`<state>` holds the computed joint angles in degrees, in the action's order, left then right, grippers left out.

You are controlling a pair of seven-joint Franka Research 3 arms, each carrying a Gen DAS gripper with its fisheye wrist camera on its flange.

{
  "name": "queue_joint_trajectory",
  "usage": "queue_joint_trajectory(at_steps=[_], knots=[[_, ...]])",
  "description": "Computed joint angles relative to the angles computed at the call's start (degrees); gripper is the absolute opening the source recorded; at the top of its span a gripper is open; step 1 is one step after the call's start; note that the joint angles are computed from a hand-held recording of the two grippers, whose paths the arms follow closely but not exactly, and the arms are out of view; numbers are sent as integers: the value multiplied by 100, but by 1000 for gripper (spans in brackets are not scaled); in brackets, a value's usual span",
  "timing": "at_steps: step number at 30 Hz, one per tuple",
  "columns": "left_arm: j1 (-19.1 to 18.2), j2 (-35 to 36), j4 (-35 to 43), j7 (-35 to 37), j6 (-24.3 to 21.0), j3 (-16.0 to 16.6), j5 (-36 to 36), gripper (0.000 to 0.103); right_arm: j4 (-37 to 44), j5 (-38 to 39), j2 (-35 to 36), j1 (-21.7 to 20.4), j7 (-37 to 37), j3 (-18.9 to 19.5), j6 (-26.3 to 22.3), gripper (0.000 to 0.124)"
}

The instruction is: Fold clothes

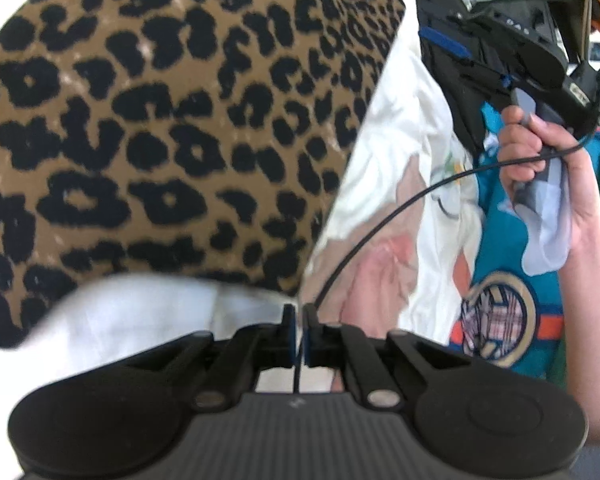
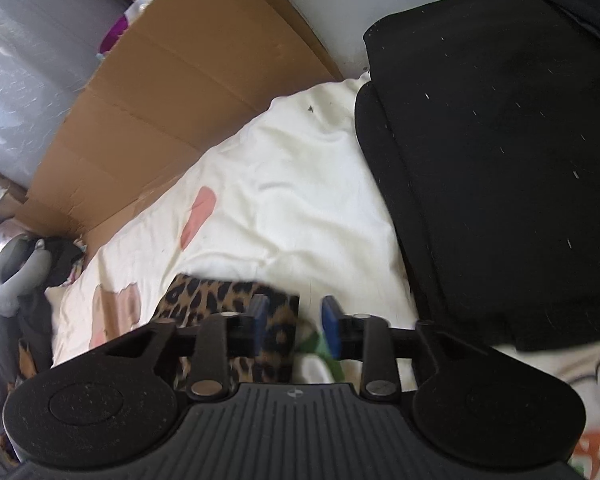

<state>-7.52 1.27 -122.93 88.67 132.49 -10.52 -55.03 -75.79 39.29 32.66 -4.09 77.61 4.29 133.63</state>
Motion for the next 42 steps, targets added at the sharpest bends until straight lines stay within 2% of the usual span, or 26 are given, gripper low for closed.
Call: queue_joint_trajectory(at_steps=[3, 8, 11, 19, 21, 23, 26, 33, 36, 37, 40, 42], knots=[[3, 106, 311, 188, -367, -14, 362, 2, -511, 166, -324, -59, -174, 46, -36, 37], [163, 17, 624, 344, -412, 104, 917, 8, -1060, 480, -690, -66, -497, 32, -137, 39], [229, -41, 724, 292, -162, 162, 1418, 14, -1247, 620, -813, -26, -556, -19, -163, 39], [400, 291, 1258, -166, 707, 217, 2987, 14, -1511, 737, -966, 75, -507, -115, -165, 39], [423, 420, 1348, -289, 951, 201, 3345, 19, -1577, 765, -1003, 94, -498, -121, -169, 39], [452, 539, 1394, -435, 1174, 194, 3682, 28, -1628, 786, -1029, 113, -505, -124, -179, 39], [496, 719, 1479, -705, 1431, 203, 4202, 31, -1713, 762, -1069, 168, -502, -138, -139, 39], [694, 914, 1500, -533, 1615, 52, 4269, 31, -1884, 743, -1128, 249, -432, -154, -85, 40], [713, 948, 1494, -557, 1672, 35, 4321, 30, -1930, 748, -1140, 269, -428, -151, -76, 40], [711, 951, 1487, -579, 1705, 33, 4356, 26, -1944, 757, -1144, 274, -431, -149, -65, 40], [715, 954, 1479, -480, 1767, 2, 4428, 3, -1961, 789, -1147, 287, -429, -143, -30, 40], [695, 949, 1473, -468, 1793, 10, 4550, 1, -1960, 814, -1139, 295, -427, -138, 2, 40]])
